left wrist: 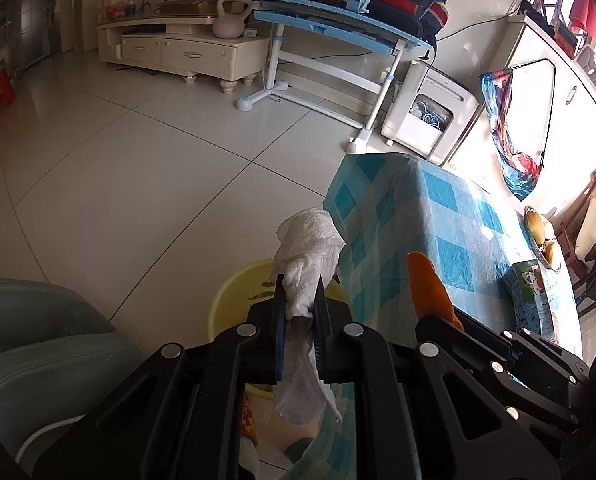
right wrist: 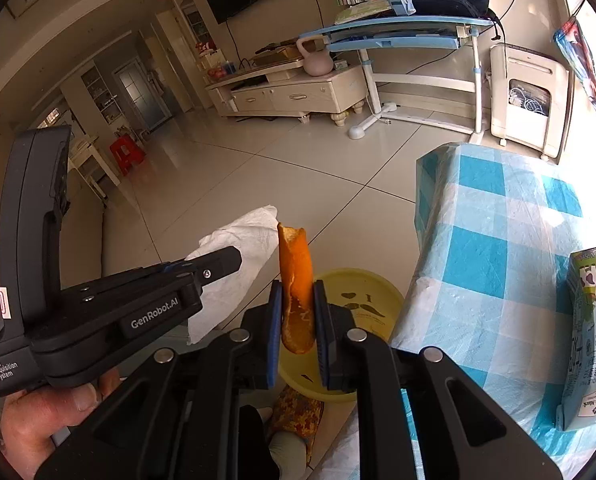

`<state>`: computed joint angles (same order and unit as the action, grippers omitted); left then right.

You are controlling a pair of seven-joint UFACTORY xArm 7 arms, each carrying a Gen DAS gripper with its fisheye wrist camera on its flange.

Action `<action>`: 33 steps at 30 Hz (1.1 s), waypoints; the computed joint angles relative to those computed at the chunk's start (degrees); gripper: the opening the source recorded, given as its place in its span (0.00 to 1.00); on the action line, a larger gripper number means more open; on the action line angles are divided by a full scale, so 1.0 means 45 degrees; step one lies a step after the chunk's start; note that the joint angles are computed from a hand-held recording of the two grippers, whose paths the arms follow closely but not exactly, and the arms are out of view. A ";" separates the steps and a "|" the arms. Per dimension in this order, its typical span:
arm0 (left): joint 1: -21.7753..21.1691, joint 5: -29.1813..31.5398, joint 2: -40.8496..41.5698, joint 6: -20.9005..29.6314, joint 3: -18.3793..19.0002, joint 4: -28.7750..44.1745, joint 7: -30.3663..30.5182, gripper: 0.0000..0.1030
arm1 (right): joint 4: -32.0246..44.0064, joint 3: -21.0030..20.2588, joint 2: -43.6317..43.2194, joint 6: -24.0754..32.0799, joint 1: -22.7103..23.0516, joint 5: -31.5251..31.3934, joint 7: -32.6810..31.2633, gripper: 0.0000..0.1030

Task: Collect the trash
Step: 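Carry the tissue and orange peel to the yellow basin and open both grippers, then move both open grippers back over the table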

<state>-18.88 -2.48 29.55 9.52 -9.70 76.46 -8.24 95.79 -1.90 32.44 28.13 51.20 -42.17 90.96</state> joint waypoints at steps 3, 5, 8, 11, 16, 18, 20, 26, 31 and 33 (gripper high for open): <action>-0.0111 0.0051 0.0081 0.0251 0.0142 0.0097 -0.0110 0.15 | 0.0061 0.0093 0.0138 -0.0116 -0.0114 0.0193 -0.0167 0.16; -0.0471 0.0278 0.0111 0.0320 0.0552 0.0155 -0.0485 0.26 | 0.0046 0.0167 0.0207 -0.0271 -0.0201 0.0404 -0.0364 0.17; -0.0902 0.0714 0.0032 0.0156 0.1122 0.0074 -0.1187 0.43 | -0.0064 0.0034 0.0236 -0.0362 -0.0127 0.0562 -0.0292 0.35; -0.1007 0.1039 -0.0035 -0.0027 0.1289 0.0017 -0.1517 0.50 | -0.0127 -0.0060 0.0194 -0.0359 -0.0041 0.0570 -0.0254 0.37; -0.1073 0.1429 -0.0095 -0.0072 0.1350 -0.0002 -0.1753 0.56 | -0.0147 -0.0082 0.0116 -0.0198 0.0036 0.0494 -0.0255 0.38; -0.1198 0.1612 -0.0128 -0.0100 0.1499 -0.0015 -0.1916 0.59 | -0.0264 -0.0124 0.0010 -0.0132 0.0069 0.0395 -0.0143 0.43; -0.1204 0.1716 -0.0156 -0.0143 0.1531 -0.0045 -0.2009 0.61 | -0.0383 -0.0104 -0.0083 -0.0144 0.0041 0.0311 -0.0062 0.43; -0.1297 0.1995 -0.0156 -0.0113 0.1620 -0.0009 -0.2192 0.65 | -0.0668 0.0006 -0.0323 -0.0041 -0.0048 0.0025 0.0020 0.45; -0.1408 0.2222 -0.0204 -0.0226 0.1690 -0.0065 -0.2329 0.70 | -0.1095 0.0171 -0.0694 0.0191 -0.0118 -0.0221 0.0002 0.48; -0.1425 0.2287 -0.0245 -0.0300 0.1669 -0.0138 -0.2316 0.72 | -0.1364 0.0271 -0.0915 0.0298 -0.0168 -0.0326 0.0002 0.49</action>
